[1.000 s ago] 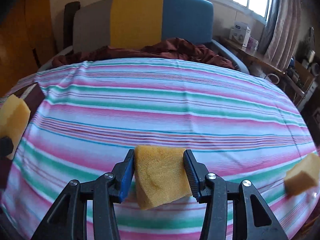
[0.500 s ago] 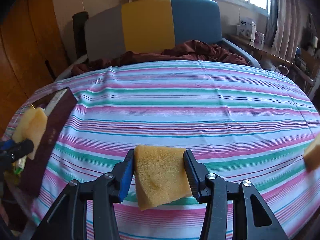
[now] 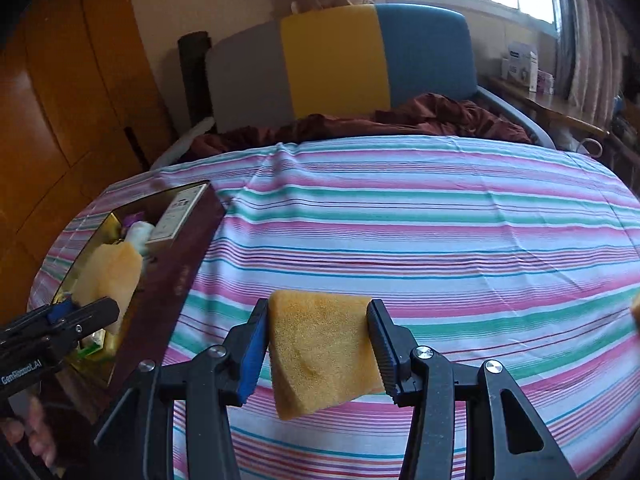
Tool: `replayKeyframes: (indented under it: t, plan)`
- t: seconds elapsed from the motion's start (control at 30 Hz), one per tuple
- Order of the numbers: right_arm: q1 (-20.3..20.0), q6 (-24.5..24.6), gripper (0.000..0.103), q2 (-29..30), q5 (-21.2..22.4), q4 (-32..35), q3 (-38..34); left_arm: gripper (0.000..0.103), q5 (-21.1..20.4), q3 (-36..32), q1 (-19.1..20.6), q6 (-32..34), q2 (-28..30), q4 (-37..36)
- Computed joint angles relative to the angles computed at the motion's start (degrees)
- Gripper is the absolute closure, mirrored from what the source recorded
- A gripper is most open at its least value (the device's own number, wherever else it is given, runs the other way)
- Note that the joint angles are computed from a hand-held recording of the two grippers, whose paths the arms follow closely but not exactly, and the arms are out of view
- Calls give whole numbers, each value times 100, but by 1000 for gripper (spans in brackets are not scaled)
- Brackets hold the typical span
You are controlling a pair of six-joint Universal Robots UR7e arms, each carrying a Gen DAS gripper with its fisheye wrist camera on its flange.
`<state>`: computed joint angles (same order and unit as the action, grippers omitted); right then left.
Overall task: Organize objects
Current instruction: 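Carry the sponge into the gold tray with the left tool and release it, then lower the held sponge into the gold tray and open the right tool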
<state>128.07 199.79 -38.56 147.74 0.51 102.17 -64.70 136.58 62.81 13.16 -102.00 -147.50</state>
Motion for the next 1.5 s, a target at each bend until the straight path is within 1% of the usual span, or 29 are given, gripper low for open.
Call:
replayKeyframes:
  t: [0.1,0.2,0.27,0.3,0.33,0.4,0.43,0.6,0.67,0.73,0.83,0.9,0.97,1.07,1.13,1.37,1.5]
  plan:
    - [14,54,54,69,53,59,-61,49,94,-139,277,34,117,132]
    - [-29,189,54,102,106,158,-69,48,192,-350,592,-24,386,350]
    - [-69,347,54,118,80,268,-72,48,254,-470,719,-30,546,489]
    - [-79,393,54,120,61,286,-65,45,271,-491,766,-28,580,443]
    - [-81,430,54,123,53,297,-59,43,298,-481,779,-52,574,368]
    - [-52,468,54,153,83,356,-81,28,241,-457,816,-6,522,201]
    - [-45,473,54,166,85,378,-94,26,208,-441,829,29,488,142]
    - [8,497,54,246,-40,489,-232,25,172,-246,833,301,211,-242]
    - [48,438,54,291,-118,517,-331,25,-124,-210,952,401,75,-421]
    - [98,349,54,356,-241,564,-477,25,-255,-230,987,403,4,-510]
    - [175,212,54,445,-429,600,-681,25,-167,-211,957,435,-33,-683]
    - [254,104,54,564,-535,687,-895,25,-121,-240,972,427,-51,-651]
    - [335,-20,54,695,-671,782,-1117,25,-253,-292,1064,439,-69,-623]
    - [442,-197,53,885,-838,939,-1441,25,-275,-343,1113,384,-74,-588]
    - [495,-292,53,1004,-916,1068,-1636,25,-364,-390,1178,343,-112,-589]
    - [601,-734,53,1572,-1388,1746,-2463,25,-534,-580,1343,271,-138,-694]
    - [626,-1005,53,1944,-1456,2247,-2955,25,-485,-696,1427,205,-101,-690]
